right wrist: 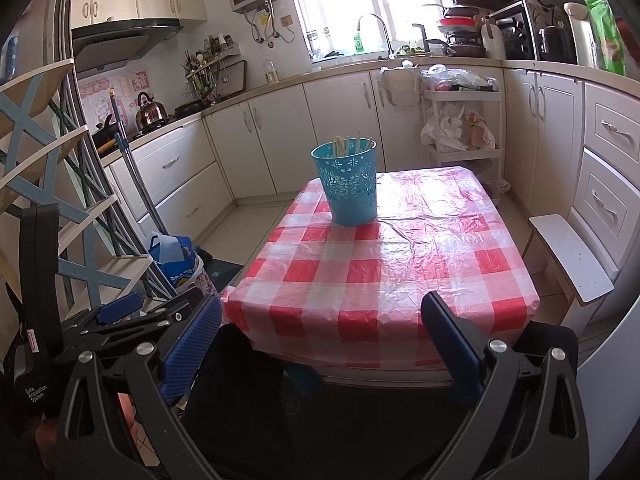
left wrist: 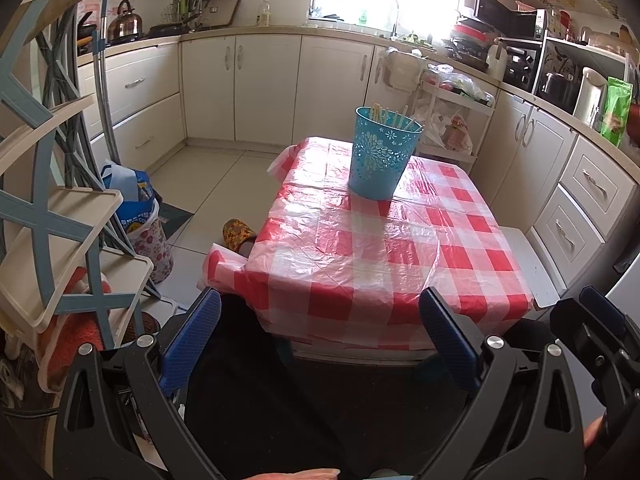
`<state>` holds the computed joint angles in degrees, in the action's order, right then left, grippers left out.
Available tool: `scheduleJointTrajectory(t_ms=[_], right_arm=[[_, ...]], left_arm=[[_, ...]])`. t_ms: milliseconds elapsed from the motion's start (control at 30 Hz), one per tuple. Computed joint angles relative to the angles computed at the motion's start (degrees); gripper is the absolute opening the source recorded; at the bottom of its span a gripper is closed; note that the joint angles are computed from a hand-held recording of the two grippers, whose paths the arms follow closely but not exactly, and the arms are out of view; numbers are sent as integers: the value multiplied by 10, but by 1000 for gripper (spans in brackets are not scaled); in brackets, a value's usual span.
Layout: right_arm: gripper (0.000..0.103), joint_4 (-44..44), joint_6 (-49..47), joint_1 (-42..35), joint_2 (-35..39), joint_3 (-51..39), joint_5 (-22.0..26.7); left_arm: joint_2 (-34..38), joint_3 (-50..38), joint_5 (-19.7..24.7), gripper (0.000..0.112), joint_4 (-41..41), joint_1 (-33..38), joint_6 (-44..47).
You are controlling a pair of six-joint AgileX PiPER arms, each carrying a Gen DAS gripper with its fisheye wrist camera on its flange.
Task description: Organize utensils
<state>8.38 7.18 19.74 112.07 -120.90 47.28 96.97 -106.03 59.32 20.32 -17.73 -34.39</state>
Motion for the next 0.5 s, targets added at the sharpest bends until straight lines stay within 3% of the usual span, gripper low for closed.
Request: scheduleJointTrajectory(t_ms=[500], right_arm=[[96,1,-2,-1,1,-6,2]], left_arm=[[-11,12,-10,95,1,5,4]])
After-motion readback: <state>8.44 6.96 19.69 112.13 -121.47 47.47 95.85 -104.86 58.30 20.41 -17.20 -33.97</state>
